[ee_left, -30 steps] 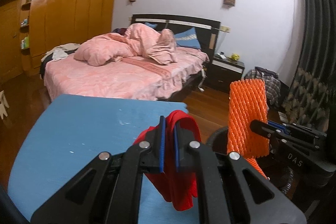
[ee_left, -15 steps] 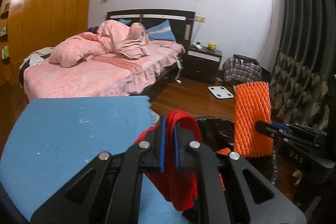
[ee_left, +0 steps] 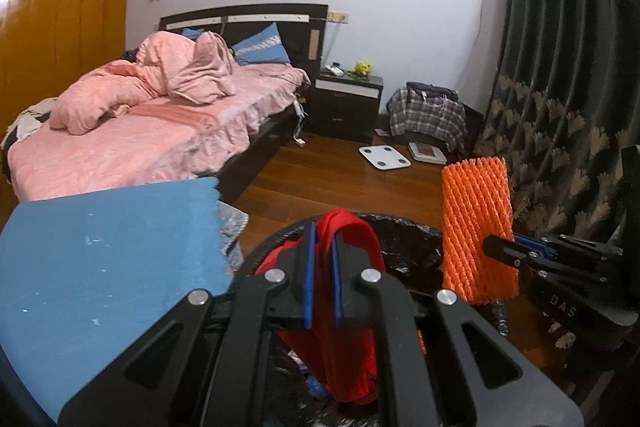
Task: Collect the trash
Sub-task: 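Lift and carry the red scarf and orange pad over the black bin, then open both tools to drop the scarf and pad into the bin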
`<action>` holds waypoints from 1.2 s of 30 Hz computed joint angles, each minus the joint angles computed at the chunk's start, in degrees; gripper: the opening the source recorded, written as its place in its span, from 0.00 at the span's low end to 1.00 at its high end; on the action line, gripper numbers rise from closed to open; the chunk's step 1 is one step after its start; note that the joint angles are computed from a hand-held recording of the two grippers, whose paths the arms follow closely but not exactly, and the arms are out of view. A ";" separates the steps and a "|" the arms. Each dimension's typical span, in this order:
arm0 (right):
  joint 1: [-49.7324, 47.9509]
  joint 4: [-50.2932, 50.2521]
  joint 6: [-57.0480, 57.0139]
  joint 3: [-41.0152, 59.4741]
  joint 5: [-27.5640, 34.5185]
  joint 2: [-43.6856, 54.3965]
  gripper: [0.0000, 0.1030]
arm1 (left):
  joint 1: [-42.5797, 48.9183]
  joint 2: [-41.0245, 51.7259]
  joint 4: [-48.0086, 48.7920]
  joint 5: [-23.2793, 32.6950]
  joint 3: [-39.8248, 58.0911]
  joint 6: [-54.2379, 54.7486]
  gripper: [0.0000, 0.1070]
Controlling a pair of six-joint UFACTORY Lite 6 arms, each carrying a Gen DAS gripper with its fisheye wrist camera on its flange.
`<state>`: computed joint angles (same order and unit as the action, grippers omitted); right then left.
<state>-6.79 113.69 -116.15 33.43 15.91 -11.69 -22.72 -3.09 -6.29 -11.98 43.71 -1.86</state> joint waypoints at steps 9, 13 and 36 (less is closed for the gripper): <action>-3.56 1.72 -4.40 2.33 2.48 7.01 0.11 | -1.97 12.62 5.30 -1.59 8.26 -5.12 0.07; -4.71 1.25 -4.93 4.21 3.22 11.07 0.16 | -1.52 16.37 14.63 -2.36 10.45 -13.82 0.27; -4.67 -14.41 13.89 0.21 2.87 1.11 0.94 | 9.88 -0.20 24.21 4.22 0.63 -21.27 0.86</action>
<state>-11.46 99.28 -102.26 33.64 18.78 -10.58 -12.83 -3.29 17.92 -7.75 44.34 -23.13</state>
